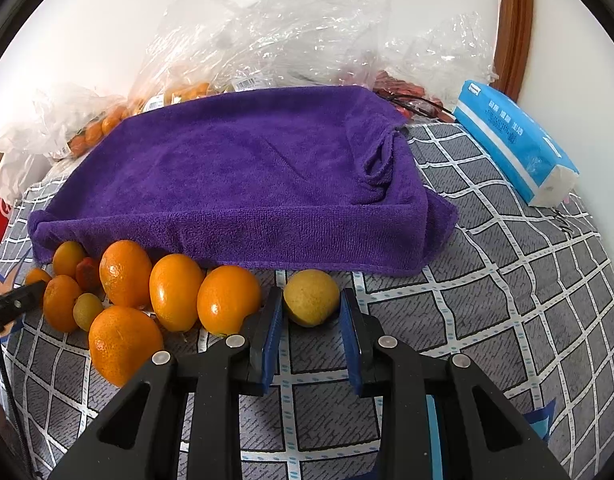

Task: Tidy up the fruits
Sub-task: 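Grasp an orange with the left tool while the right tool grasps a small yellow fruit, then carry the orange with the left tool while the right tool carries the yellow fruit onto the purple towel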

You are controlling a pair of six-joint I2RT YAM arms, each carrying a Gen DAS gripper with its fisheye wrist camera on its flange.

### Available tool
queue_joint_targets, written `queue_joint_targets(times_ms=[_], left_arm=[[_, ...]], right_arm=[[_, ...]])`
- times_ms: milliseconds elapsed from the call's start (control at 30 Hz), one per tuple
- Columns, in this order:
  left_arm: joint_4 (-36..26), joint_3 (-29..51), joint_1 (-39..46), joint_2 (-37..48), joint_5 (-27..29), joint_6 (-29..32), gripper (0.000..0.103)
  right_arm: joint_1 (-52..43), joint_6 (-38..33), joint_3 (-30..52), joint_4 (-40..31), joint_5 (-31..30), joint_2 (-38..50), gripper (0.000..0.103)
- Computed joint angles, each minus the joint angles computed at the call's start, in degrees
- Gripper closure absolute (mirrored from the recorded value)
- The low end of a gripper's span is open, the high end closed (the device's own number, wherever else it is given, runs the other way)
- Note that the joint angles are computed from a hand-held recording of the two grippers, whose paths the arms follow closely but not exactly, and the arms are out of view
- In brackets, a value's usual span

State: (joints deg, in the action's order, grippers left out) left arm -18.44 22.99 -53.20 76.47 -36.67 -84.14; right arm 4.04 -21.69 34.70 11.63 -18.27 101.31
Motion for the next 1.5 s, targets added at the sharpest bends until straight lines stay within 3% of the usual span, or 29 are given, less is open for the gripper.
queue_joint_targets(times_ms=[167, 633, 767, 1100, 1333, 1500], left_arm=[[0.91, -0.48, -1.62, 1.62, -2.93, -1.81, 0.070], [3.14, -3.01, -2.06, -0.72, -3.87, -4.44, 0.070], [4.31, -4.52, -4.12, -2.88, -6.89, -6.16, 0.070], [-0.96, -1.18, -8.19, -0.63, -12.64, -9.98, 0.070], [-1.61, -2.02, -7.63, -2.33, -10.50, -11.92, 0.070], [-8.80, 0.64, -9.41, -3.71, -10.78, -15.18, 0.070]], right_arm=[[-0.54, -0.37, -0.16, -0.02, -1.51, -0.36, 0.075], [-0.35, -0.57, -1.52, 1.34, -2.51, -1.37, 0.075], [-0.73, -0.50, -2.01, 1.75, -3.19, -1.97, 0.075], [-1.47, -0.11, -2.65, 2.07, -4.63, -2.95, 0.075], [-2.06, 1.88, -3.49, 3.55, -3.90, -3.78, 0.075], [-2.45, 1.75, -4.59, 3.68, -2.68, -5.33, 0.075]])
